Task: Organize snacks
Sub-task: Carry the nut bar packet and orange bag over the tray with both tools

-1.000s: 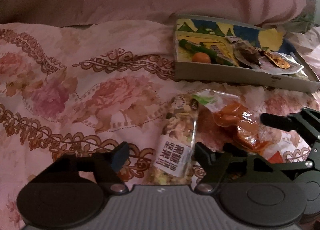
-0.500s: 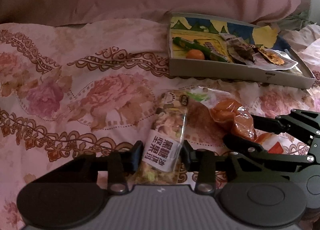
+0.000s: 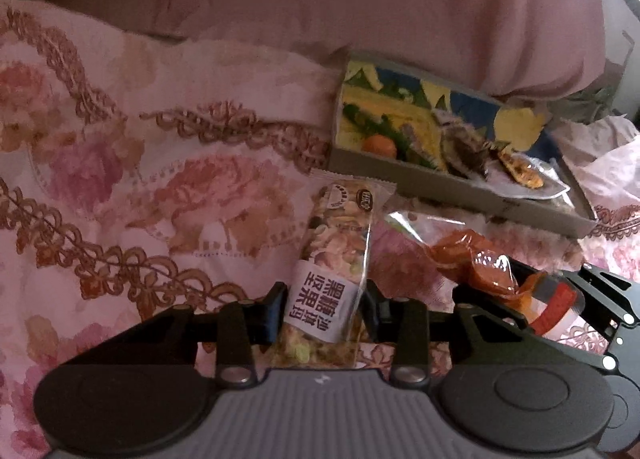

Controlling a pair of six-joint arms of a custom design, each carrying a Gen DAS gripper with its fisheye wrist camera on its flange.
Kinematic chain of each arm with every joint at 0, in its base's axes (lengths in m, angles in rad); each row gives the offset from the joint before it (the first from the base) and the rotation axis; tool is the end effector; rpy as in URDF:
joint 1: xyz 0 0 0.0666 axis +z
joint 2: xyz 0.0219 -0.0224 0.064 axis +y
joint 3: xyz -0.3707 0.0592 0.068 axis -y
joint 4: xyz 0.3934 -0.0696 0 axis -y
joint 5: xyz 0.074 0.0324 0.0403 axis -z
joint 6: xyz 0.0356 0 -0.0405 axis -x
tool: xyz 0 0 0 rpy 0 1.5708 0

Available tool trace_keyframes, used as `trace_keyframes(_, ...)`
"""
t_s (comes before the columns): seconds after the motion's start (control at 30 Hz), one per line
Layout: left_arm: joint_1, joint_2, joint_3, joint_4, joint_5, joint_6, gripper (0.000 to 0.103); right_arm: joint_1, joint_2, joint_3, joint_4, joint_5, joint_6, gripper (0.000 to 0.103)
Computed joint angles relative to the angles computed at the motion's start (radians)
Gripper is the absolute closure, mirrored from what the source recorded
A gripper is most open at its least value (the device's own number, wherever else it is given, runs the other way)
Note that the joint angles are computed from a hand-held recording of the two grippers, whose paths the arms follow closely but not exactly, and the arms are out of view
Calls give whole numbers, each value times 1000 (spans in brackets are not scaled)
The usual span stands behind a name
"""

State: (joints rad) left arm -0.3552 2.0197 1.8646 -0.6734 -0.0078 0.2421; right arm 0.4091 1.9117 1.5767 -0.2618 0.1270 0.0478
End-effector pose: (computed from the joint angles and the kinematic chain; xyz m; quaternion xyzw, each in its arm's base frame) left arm 0.6625 -0.2459 0.2934 0.0513 0.9305 -0.1032 0.3477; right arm 0.6183 0.2627 0.2663 -0.1708 0.8658 0.0287 0.4695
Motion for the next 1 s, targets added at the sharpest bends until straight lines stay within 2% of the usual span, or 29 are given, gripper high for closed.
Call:
trace_keyframes(0.17, -12, -27, -32, 28, -15, 16, 61, 8, -27, -39, 25, 21, 20, 64)
trace_keyframes(0.33, -20, -61, -76, 90, -44, 24, 61, 17, -64, -94, 123, 71, 89, 64)
trace_keyframes(0.53, -15, -83, -107, 133, -33, 71, 61, 19, -83, -120, 188, 106, 122, 64)
trace_keyframes(0.77, -17, -93, -123, 208, -80, 83, 61, 11, -79, -128, 296, 149, 153, 64)
trace_keyframes(0.83, -21, -82, -96, 206, -105, 101, 61, 2, -65, -111, 322, 157, 140, 64)
trace_keyframes(0.9, -14, -66, -61, 215, -73, 173, 61, -10, -46, -85, 342, 165, 136, 64)
trace_keyframes(1.0, -19, -3, 45, 223, -86, 149, 61, -34, -21, -43, 355, 178, 120, 64)
